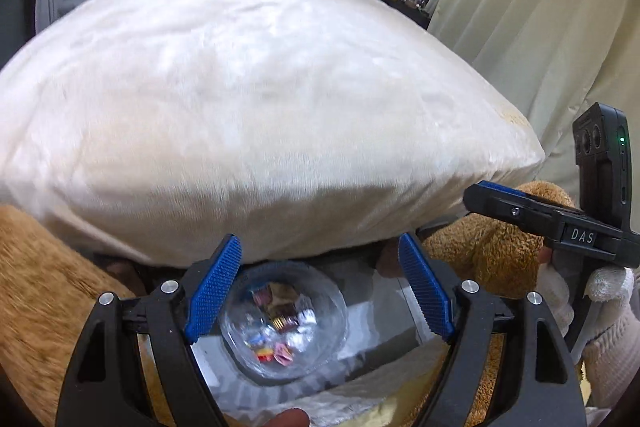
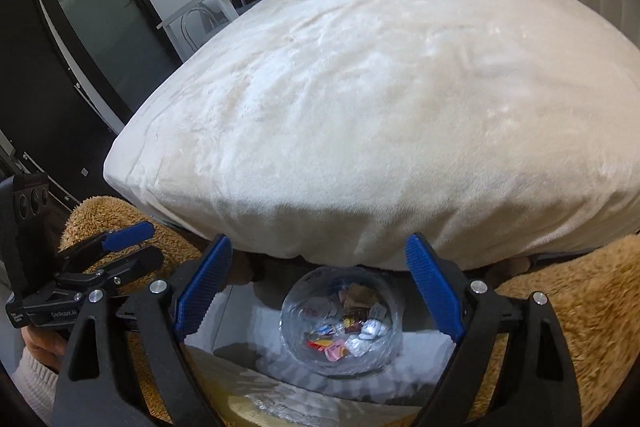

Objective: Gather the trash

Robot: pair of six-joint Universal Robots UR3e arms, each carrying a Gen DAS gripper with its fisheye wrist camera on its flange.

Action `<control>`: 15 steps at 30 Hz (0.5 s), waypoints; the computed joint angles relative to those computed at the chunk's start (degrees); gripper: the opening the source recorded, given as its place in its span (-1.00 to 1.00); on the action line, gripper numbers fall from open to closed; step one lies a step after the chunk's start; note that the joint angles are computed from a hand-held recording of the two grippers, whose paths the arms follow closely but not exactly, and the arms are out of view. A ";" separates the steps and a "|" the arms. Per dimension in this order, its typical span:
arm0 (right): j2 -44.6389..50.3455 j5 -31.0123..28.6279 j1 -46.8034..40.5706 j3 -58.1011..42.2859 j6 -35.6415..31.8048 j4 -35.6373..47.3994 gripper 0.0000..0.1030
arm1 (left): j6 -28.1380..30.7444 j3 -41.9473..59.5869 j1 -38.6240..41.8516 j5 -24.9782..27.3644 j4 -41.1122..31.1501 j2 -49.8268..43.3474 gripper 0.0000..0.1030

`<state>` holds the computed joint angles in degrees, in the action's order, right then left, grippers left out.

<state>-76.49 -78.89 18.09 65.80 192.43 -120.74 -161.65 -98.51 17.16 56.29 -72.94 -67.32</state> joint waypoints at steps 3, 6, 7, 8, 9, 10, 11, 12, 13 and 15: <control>-0.48 -2.70 0.29 -1.32 -1.98 -1.32 0.70 | 0.57 2.06 -0.02 -0.01 3.06 -1.37 0.54; -0.10 -4.15 0.26 -3.12 -3.04 -1.62 0.70 | 2.73 4.98 0.97 -0.84 3.37 -3.03 0.54; 0.22 -5.13 0.47 -3.95 -3.59 -1.75 0.70 | 3.13 5.73 1.15 -0.68 3.94 -3.42 0.54; 0.46 -5.63 0.57 -4.62 -4.14 -2.02 0.70 | 3.64 6.43 1.59 -0.86 4.20 -3.66 0.54; 0.85 -5.88 0.65 -5.17 -4.55 -2.50 0.70 | 4.08 7.24 1.88 -1.16 4.27 -4.00 0.54; 1.29 -6.47 0.71 -5.97 -5.03 -2.65 0.70 | 4.46 8.37 2.20 -1.43 4.31 -4.70 0.54; 1.79 -7.20 0.81 -6.85 -5.59 -2.94 0.70 | 4.62 9.24 2.33 -1.54 4.63 -5.40 0.54; 2.31 -7.57 0.83 -7.65 -6.02 -3.33 0.70 | 5.10 10.06 2.62 -1.73 4.74 -5.96 0.54; 3.07 -8.13 0.90 -8.88 -6.42 -3.31 0.70 | 5.78 10.63 3.17 -2.02 4.89 -6.24 0.54; 3.85 -8.60 0.74 -9.99 -7.49 -3.91 0.70 | 5.73 11.61 3.07 -2.35 6.49 -7.67 0.54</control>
<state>-72.65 -87.49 18.83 55.81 184.94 -124.65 -155.93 -86.90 20.22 53.94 -66.45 -74.99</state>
